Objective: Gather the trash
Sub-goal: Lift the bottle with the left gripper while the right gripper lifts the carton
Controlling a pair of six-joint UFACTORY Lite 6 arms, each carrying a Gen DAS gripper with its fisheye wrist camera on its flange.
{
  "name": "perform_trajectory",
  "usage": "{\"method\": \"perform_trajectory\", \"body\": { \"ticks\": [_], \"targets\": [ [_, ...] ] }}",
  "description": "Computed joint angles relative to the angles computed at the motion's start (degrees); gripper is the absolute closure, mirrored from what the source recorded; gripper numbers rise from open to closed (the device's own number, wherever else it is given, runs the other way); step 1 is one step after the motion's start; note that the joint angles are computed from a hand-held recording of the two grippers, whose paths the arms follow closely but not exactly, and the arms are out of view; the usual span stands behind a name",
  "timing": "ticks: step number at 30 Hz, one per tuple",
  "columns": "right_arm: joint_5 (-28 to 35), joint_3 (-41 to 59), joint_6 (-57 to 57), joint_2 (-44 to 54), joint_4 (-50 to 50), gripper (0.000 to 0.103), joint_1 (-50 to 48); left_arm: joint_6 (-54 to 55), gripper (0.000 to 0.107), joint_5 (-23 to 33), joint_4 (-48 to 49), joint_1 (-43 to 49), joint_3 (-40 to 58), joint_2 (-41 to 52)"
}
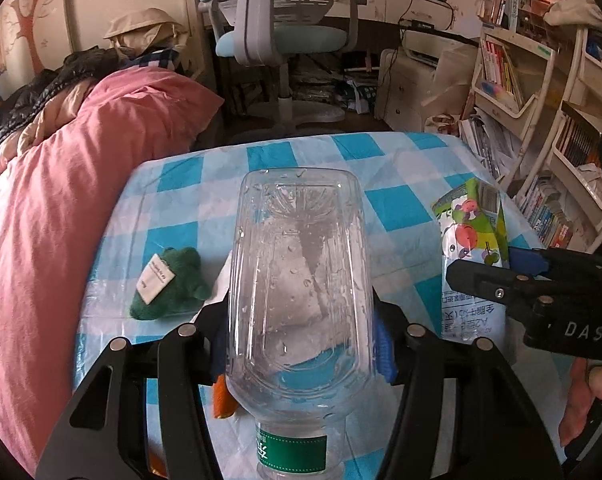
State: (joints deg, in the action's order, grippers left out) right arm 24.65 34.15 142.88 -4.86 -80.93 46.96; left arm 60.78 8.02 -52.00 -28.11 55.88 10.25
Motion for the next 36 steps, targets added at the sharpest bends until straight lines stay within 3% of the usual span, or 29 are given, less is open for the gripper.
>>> {"method": "perform_trajectory", "body": {
  "ticks": [11,36],
  "targets": [
    [3.51,-0.45,5.73,-1.9,-2.71,0.044,3.57,3.01,0.053,1.32,-2.51,2.0,-3.93,-5.76],
    [14.91,0.33,6.96,-4.83,0.96,0.045,15.14,4.2,0.053,4.63,-3.43,5.7,-15.45,-22.4]
  ]
}}
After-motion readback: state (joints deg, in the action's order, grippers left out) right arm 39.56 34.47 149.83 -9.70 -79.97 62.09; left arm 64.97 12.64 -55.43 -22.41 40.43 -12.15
